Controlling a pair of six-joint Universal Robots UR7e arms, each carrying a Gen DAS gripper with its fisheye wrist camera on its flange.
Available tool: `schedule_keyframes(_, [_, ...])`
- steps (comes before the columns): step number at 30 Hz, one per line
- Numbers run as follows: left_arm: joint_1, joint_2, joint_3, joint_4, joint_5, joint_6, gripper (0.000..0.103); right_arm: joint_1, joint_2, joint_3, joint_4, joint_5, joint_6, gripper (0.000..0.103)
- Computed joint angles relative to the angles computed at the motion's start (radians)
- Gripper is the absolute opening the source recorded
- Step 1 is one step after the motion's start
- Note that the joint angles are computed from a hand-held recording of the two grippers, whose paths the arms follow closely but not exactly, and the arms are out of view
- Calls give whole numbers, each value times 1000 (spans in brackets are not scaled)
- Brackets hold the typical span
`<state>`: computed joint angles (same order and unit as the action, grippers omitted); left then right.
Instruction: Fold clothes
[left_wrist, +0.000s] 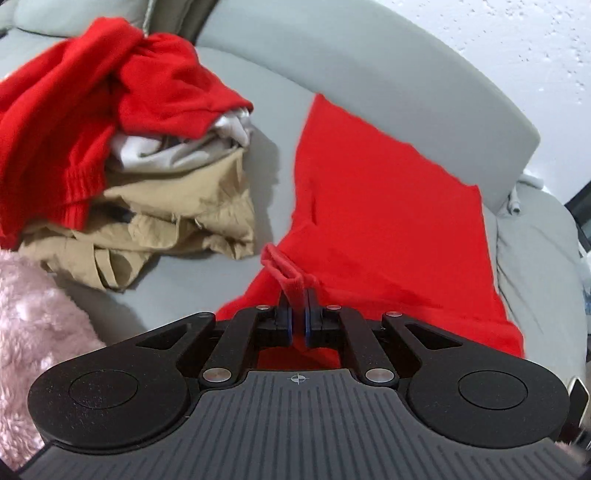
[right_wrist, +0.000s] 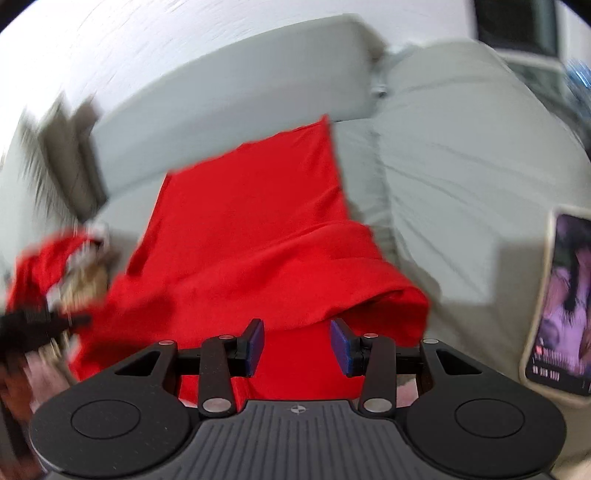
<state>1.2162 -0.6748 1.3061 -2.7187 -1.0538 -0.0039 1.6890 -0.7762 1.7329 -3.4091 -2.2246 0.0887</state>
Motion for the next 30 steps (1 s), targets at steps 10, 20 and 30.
schedule_keyframes(10, [-14, 18, -36, 28, 8, 3, 7, -117, -109, 24, 143, 91, 582, 35])
schedule_keyframes(20, [-21, 32, -58, 45, 22, 2, 6, -153, -52, -5, 66, 97, 853, 1])
schedule_keyframes(30, [-32, 33, -44, 80, 103, 58, 4, -108, -96, -86, 546, -58, 682, 1])
